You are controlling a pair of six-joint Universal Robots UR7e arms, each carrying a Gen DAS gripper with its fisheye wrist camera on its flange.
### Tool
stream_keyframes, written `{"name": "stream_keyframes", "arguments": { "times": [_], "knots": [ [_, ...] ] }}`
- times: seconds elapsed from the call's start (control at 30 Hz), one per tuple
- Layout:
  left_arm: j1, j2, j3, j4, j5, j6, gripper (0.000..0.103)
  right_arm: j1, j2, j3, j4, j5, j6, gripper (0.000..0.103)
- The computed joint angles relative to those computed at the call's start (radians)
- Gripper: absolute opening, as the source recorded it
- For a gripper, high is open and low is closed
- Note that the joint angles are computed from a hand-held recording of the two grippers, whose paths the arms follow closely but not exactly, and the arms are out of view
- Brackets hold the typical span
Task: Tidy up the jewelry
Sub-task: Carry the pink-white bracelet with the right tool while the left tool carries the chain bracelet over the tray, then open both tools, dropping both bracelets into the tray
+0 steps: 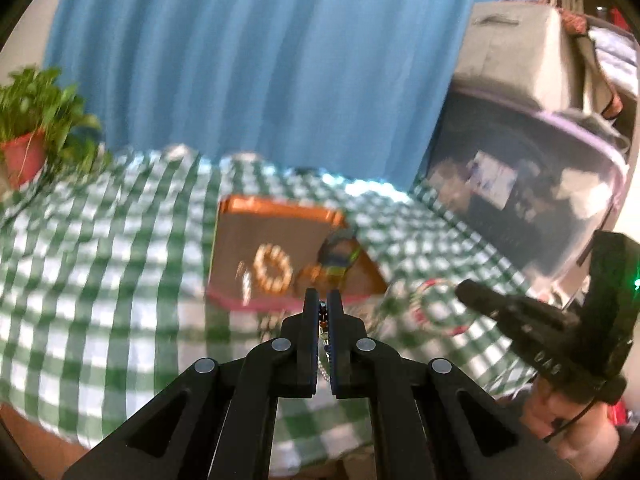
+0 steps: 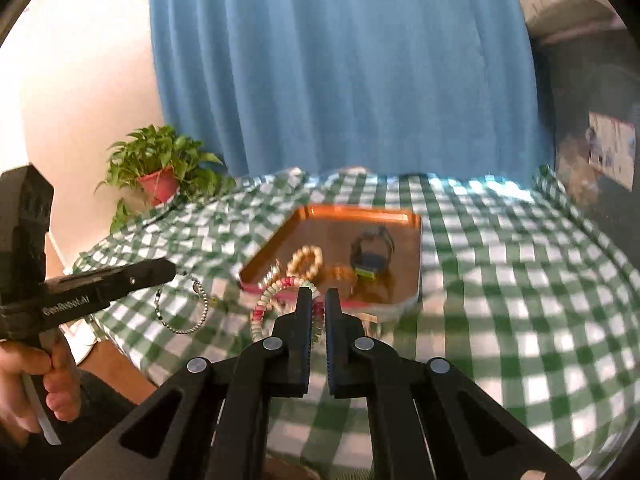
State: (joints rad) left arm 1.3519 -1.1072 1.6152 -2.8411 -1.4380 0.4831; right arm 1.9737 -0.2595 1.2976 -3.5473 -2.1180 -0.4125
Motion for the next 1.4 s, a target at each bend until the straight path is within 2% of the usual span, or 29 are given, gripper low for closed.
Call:
{"name": "stream_keyframes", "arguments": {
  "times": [0.17,0.33,0.5,0.67,0.73,0.87,0.93,1.1,1.17,1.27,1.33,1.4],
  "knots": [
    [-0.034,0.01,-0.053,-0.006,-0.053,0.033,0.004,0.016,0.003,-0.082,0.031,0.034,-0.033,0.005],
    [-0.058,0.049,-0.108,-0.056,-0.053,0.085,0.004,0.007,0.008,-0.163,0.106,0.118,-0.026,0.005],
    [-0.061,0.116,-0.182,-0.093,-0.018,0.121,0.004,0.001,0.05,-0.272,0.13,0.128,-0.081,0.005],
    [-0.039,0.192,-0.269,-0.065,0.009,0.121,0.004,-0.013,0.11,-0.375,0.134,0.11,-0.166,0.005],
    [-0.026,0.225,-0.302,-0.059,0.025,0.134,0.004,-0.03,0.121,-0.388,0.152,0.118,-0.169,0.005],
    [0.018,0.291,-0.385,-0.001,0.031,0.128,0.004,-0.08,0.118,-0.375,0.201,0.151,-0.099,0.005],
    [0.05,0.33,-0.448,0.067,0.016,0.084,0.004,-0.107,0.12,-0.38,0.25,0.148,-0.062,0.005],
    [0.088,0.406,-0.566,0.184,0.031,0.041,0.004,-0.141,0.129,-0.395,0.308,0.129,-0.02,0.005],
    [0.095,0.432,-0.602,0.214,0.043,0.034,0.004,-0.147,0.147,-0.425,0.347,0.095,-0.017,0.005],
    [0.099,0.474,-0.652,0.249,0.098,0.04,0.004,-0.152,0.19,-0.499,0.435,0.012,0.014,0.005],
    [0.102,0.493,-0.677,0.273,0.106,0.034,0.004,-0.162,0.198,-0.521,0.502,0.002,0.066,0.005],
    [0.098,0.505,-0.683,0.273,0.13,0.045,0.004,-0.165,0.194,-0.514,0.5,0.006,0.074,0.005]
  ]
}}
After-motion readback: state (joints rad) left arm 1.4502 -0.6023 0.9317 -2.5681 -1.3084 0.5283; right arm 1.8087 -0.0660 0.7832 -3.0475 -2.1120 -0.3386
